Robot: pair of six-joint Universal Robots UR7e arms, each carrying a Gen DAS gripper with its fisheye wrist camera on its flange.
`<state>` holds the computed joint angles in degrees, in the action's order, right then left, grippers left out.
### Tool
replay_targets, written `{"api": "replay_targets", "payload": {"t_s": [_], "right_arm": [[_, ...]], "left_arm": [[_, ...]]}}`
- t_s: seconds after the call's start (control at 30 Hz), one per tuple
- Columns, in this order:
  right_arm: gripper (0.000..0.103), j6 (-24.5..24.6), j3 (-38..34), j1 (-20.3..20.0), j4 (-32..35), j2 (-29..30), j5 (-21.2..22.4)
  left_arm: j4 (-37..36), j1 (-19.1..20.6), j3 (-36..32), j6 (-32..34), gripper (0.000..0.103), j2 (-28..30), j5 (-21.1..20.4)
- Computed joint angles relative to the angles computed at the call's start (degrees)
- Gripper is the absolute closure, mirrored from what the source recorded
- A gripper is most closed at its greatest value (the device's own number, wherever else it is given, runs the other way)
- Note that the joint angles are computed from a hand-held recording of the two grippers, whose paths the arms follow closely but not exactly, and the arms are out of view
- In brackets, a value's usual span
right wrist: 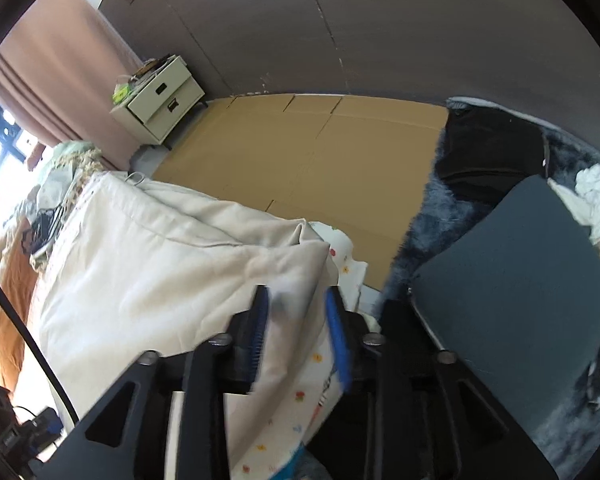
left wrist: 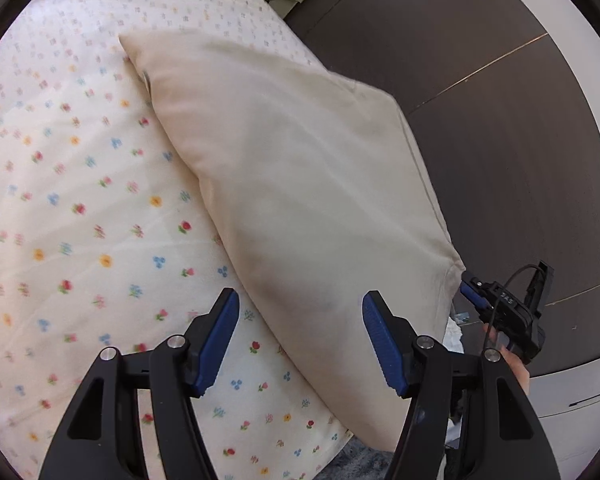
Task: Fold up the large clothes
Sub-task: 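Lower the folded jacket onto the bed corner and open both tools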
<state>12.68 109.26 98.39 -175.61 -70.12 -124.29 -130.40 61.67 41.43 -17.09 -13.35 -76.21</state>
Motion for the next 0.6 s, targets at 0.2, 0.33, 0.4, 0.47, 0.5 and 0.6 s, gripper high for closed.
{"api": "replay_targets", "payload": {"t_s": [0.2, 0.33, 0.4, 0.47, 0.5, 0.6], "right_arm": [[0.025, -0.84, 1.41, 4.85, 0.98, -2.08, -1.91], [0.000, -2.20, 2.49, 8.89, -0.29, -2.78, -5.12], [0.000, -2.93, 2.96, 10.80, -1.75, -2.55, -7.17], [0.000, -3.47, 3.43, 12.81, -2.67, -2.61, -8.47], [0.000, -3.83, 3.85, 13.55, -3.47, -2.61, -8.36], [0.000, -4.65, 5.01, 16.14, -5.04, -2.82, -8.55]], "left_arm": [[-6.17, -2.71, 11.14, -0.44, 0.032, -8.80, 4.45], [-12.04, -4.38, 20.23, 0.23, 0.004, -15.49, 6.93], [-13.52, -5.13, 22.53, 0.20, 0.002, -17.56, 8.19], [-14.43, -5.93, 24.12, 0.13, 0.002, -19.14, 8.93], [-14.92, -6.27, 25.45, 0.45, 0.001, -20.38, 9.32], [-17.08, -7.50, 29.26, 2.69, 0.000, -23.82, 11.92]]}}
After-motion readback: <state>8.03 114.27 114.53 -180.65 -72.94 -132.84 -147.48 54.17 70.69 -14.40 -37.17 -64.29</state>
